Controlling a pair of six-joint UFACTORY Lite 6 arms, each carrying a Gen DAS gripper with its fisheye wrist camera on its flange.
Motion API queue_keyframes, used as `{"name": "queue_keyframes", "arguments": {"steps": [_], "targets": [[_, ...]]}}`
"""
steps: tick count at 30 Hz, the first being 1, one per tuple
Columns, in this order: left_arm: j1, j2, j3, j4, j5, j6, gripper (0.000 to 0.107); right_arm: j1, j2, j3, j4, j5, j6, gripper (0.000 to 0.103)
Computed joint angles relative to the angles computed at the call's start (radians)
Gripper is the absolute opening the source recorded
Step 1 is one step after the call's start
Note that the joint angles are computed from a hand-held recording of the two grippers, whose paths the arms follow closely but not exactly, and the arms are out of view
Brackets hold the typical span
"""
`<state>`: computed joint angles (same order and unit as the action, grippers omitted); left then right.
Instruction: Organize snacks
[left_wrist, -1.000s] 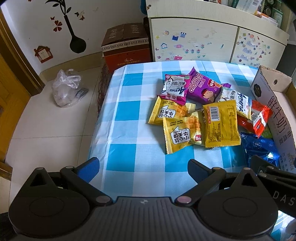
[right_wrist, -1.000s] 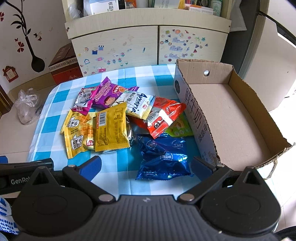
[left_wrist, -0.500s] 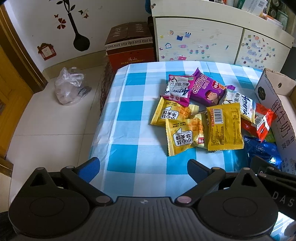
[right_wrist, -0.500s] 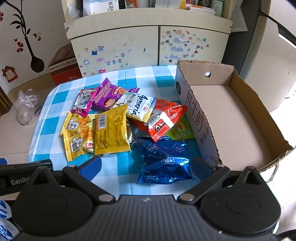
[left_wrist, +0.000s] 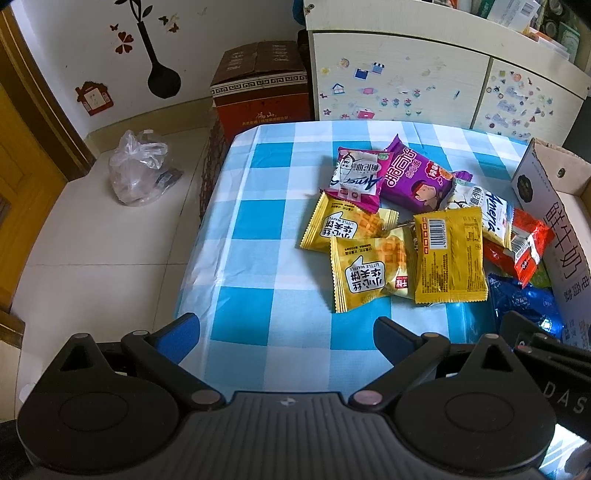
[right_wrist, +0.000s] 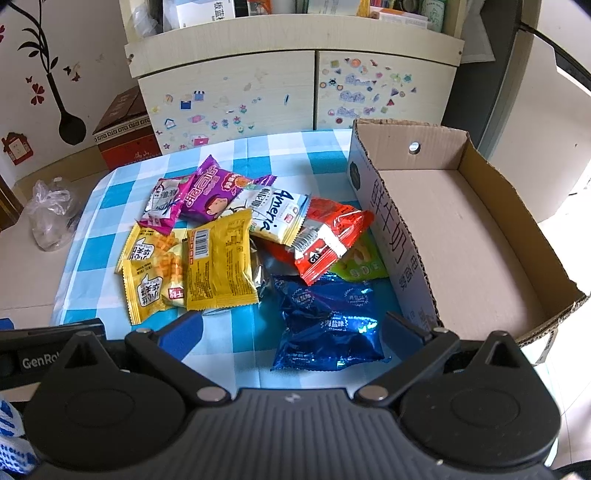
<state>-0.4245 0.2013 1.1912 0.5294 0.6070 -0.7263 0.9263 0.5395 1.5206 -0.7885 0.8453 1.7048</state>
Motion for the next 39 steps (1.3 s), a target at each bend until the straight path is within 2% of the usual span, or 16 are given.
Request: {"name": "queue_keyframes", "arguments": {"steps": [10, 17, 20, 24, 28, 31, 33, 35, 39], "targets": [[-0.003, 0.002, 0.004, 0.015, -0.001, -0.027, 0.102, -0.006, 0.0, -0.004, -0.008, -0.011, 0.009, 0.102], [0.003, -0.004, 0.001, -0.039, -0.02, 0.012, 0.097, -0.009, -0.011, -0.019, -0.012, -0.014, 0.016, 0.102], [0.029, -0.004, 0.01, -0.12, -0.044, 0.099, 0.097, -0.012, -0.038, -0.053, -0.026, -0.043, 0.024, 0.102], [0.057, -0.014, 0.031, -0.138, -0.074, 0.164, 0.1, -0.003, -0.126, -0.157, -0.115, -0.103, 0.095, 0.102], [0.097, 0.008, 0.09, -0.084, -0.097, 0.178, 0.101, 0.02, -0.29, -0.353, -0.381, -0.137, 0.376, 0.102], [0.168, 0.043, 0.167, -0.217, -0.116, 0.319, 0.102, 0.05, -0.397, -0.48, -0.55, -0.081, 0.537, 0.102], [0.223, 0.079, 0.235, -0.389, -0.11, 0.483, 0.102, 0.06, -0.452, -0.544, -0.611, -0.05, 0.583, 0.102], [0.265, 0.127, 0.321, -0.501, -0.071, 0.579, 0.102, 0.055, -0.494, -0.592, -0.64, -0.057, 0.601, 0.102], [0.299, 0.175, 0.372, -0.548, -0.065, 0.616, 0.102, 0.025, -0.561, -0.677, -0.641, -0.141, 0.611, 0.102]]}}
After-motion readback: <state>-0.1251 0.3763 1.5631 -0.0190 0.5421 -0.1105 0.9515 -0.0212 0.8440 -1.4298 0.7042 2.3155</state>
